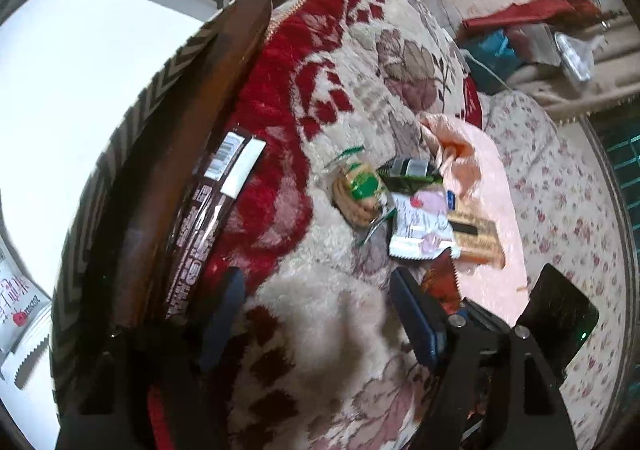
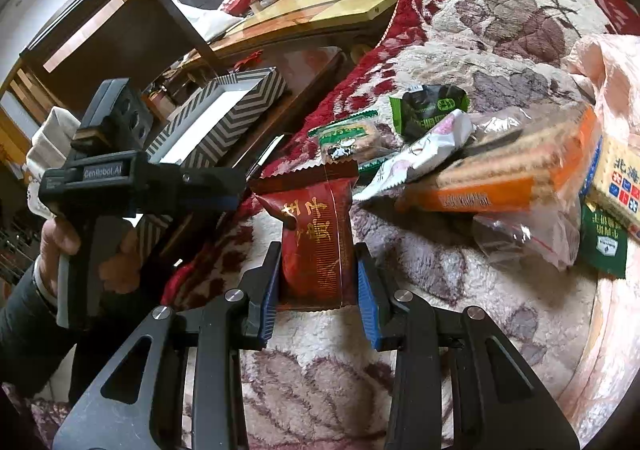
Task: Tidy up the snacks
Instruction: 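Grasp the green-wrapped round pastry with the left gripper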
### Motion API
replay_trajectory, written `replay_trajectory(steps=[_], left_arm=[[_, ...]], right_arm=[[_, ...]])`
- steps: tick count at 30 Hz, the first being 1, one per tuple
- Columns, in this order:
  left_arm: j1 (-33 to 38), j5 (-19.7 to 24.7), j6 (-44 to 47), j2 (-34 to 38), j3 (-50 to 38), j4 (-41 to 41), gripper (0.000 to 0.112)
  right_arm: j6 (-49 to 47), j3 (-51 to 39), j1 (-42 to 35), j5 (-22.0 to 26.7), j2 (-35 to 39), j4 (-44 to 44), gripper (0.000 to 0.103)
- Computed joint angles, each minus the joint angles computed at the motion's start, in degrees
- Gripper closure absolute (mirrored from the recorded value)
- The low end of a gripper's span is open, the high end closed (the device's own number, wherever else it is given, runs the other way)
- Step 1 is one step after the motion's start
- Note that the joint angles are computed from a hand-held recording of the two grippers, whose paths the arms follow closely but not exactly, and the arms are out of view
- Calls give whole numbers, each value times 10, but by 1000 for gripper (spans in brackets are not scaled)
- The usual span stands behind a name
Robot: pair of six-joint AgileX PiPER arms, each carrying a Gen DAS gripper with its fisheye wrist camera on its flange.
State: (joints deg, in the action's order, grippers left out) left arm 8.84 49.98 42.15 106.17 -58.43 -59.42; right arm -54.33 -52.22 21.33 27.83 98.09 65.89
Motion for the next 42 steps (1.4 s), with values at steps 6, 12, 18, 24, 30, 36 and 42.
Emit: replay_trajectory(steps=[6, 12, 18, 24, 30, 36, 42], left_arm=[[-13, -24, -24, -31, 10, 20, 32], [-41, -57, -69, -39, -2, 62, 32], [-107, -72, -200, 2, -91, 150, 30], [-178, -57, -403, 85, -224, 293, 29], [-218, -11, -530, 162, -329, 400, 29], [-236, -17, -567, 162, -332, 460, 54], [-216, -53, -527, 116, -266, 433, 62]], right_arm=[[73, -53, 19, -1, 18, -80, 70], [149, -75, 35, -6, 19, -157, 70], [167, -41, 24, -8, -2, -170, 70], [108, 7, -11, -2, -18, -118, 70], [29, 38, -46, 8, -22, -41, 70], [-22, 49, -56, 14, -17, 10, 70], [-14, 46, -44, 10, -26, 0, 70]])
